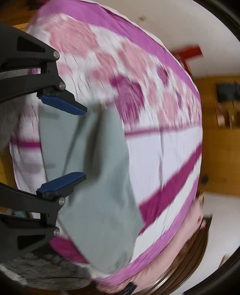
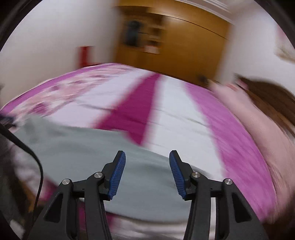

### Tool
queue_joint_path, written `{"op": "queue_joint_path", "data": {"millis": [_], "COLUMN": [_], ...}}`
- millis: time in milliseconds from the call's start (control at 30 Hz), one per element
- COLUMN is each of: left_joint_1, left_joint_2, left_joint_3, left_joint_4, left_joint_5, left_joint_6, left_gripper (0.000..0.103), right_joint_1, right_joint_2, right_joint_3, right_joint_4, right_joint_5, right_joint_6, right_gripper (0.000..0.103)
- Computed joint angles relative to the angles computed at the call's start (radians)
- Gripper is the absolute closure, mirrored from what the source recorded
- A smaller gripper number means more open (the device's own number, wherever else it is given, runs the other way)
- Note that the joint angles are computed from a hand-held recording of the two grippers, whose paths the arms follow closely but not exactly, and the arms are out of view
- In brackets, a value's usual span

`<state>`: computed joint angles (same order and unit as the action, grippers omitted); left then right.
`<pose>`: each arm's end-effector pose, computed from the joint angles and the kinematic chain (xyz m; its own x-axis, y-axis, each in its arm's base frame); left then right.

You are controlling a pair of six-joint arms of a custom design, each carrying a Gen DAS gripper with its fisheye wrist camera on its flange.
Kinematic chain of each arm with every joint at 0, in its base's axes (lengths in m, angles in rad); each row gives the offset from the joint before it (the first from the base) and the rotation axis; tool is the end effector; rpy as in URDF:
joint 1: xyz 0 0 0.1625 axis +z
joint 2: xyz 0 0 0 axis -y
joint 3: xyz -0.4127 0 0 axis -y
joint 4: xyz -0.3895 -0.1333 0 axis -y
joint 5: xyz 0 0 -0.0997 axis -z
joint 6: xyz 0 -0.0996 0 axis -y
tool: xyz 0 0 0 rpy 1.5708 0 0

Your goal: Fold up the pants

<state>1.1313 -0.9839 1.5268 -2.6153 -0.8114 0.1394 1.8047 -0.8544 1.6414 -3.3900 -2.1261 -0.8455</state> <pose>-0.1084 -0.7051 0.2895 -0.7376 0.1192 -0.6646 0.4802 0.7845 -0.3923 0.2338 -0.6328 0.2401 -0.5290 -0.2120 0.8217 -0.7759 0.5130 -0.3671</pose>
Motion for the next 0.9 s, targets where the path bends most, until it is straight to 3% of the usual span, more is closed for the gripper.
{"op": "queue_joint_path", "data": {"millis": [133,233,300,400,567,733,767,833,900], "left_joint_1": [0.042,0.058,0.073,0.092,0.126,0.155,0.161,0.173,0.175], "left_joint_2": [-0.041,-0.066,-0.083,-0.093,-0.11,-0.114,-0.116,-0.119,-0.119], "left_joint_3": [-0.008,0.005,0.01,0.008,0.004,-0.01,-0.012,-0.016,-0.017], "left_joint_4": [0.036,0.017,0.023,0.055,0.06,0.086,0.091,0.095,0.094], "left_joint_5": [-0.042,-0.046,-0.07,-0.101,-0.19,-0.254,-0.274,-0.317,-0.323], "left_joint_6": [-0.115,-0.16,-0.197,-0.246,-0.299,-0.349,-0.356,-0.356,-0.355], "left_gripper": [0.035,0.035,0.035,0.035,0.035,0.036,0.036,0.036,0.036], "right_joint_1": [0.074,0.111,0.128,0.149,0.152,0.15,0.151,0.153,0.153], "right_joint_2": [0.143,0.253,0.324,0.44,0.588,0.635,0.642,0.65,0.652], "right_joint_3": [-0.073,-0.166,-0.231,-0.343,-0.523,-0.605,-0.61,-0.612,-0.598], "right_joint_4": [0.091,0.209,0.29,0.319,0.353,0.409,0.385,0.329,0.22], "right_joint_5": [0.131,0.213,0.26,0.24,0.177,0.159,0.155,0.152,0.162], "right_joint_6": [-0.103,-0.115,-0.148,-0.202,-0.188,-0.174,-0.186,-0.208,-0.223], "right_gripper": [0.056,0.057,0.07,0.072,0.072,0.072,0.078,0.103,0.103]}}
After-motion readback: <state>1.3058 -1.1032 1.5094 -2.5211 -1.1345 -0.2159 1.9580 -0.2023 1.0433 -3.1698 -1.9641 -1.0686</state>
